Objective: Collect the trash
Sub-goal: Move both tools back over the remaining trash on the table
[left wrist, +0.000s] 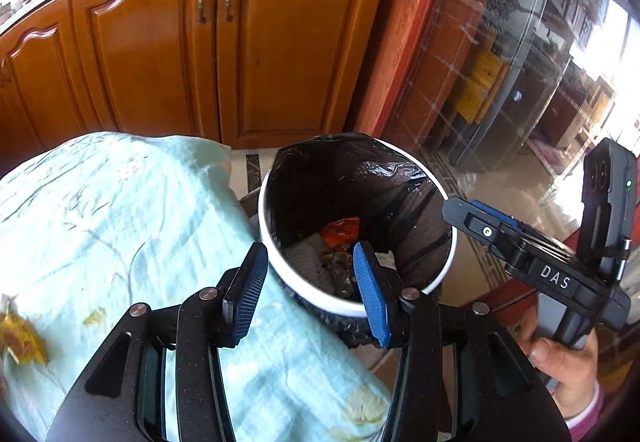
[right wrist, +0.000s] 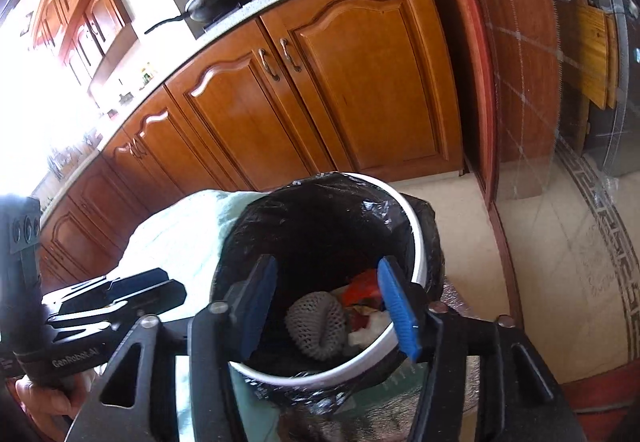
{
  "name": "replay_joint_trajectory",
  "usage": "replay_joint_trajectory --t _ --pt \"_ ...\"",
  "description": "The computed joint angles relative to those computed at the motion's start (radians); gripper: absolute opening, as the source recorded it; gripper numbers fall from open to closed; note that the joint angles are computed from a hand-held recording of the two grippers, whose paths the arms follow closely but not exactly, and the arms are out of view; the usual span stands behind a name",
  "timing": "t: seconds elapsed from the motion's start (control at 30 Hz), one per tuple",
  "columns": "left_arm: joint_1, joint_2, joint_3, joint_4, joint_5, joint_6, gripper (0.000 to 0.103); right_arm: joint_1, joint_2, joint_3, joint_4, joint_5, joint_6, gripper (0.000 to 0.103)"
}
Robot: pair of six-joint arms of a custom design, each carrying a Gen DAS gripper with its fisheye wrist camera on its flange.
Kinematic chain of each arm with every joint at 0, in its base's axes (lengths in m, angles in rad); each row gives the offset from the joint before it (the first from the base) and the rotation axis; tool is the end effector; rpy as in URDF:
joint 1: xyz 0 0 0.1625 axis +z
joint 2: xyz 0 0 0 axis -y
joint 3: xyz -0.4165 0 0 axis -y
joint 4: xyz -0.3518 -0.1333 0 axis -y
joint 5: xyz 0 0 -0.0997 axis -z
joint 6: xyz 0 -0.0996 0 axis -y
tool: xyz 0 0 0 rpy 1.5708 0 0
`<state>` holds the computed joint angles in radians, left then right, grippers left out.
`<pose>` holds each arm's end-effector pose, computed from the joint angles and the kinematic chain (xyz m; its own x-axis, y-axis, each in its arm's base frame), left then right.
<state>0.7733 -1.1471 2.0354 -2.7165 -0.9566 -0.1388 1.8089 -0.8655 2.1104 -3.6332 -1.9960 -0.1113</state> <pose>-0.2319 -0.4929 0.2158 -0.7651 0.3842 -0.5167 0.5919 0.7357 -0.3292 0.2116 -0.4807 0.1570 -0.9324 0.0032 0.3614 -0.2665 0.6692 -0.6936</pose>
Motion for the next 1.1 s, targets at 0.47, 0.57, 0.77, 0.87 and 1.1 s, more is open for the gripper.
replay_joint_trajectory --t 0.47,0.57,0.77,0.87,1.1 --pt "-0.005 -0.315 0.234 -0.045 0.079 -0.086 0.049 0.104 0.107 0.064 -0.150 0.035 0.058 0.089" --pt "0.002 -0.384 0.268 -0.021 0.097 -0.103 0.049 0.128 0.129 0.053 -0.139 0.038 0.072 0.089" --pt "0.023 -0.521 0.321 0.040 0.135 -0.136 0.049 0.174 0.178 0.009 -0.097 0.039 0.073 0.091" --pt "0.044 -0.586 0.341 0.072 0.150 -0.153 0.049 0.192 0.200 -0.014 -0.071 0.046 0.080 0.091" --pt "0.093 -0.705 0.360 0.145 0.176 -0.193 0.049 0.224 0.252 -0.072 -0.007 0.064 0.088 0.091"
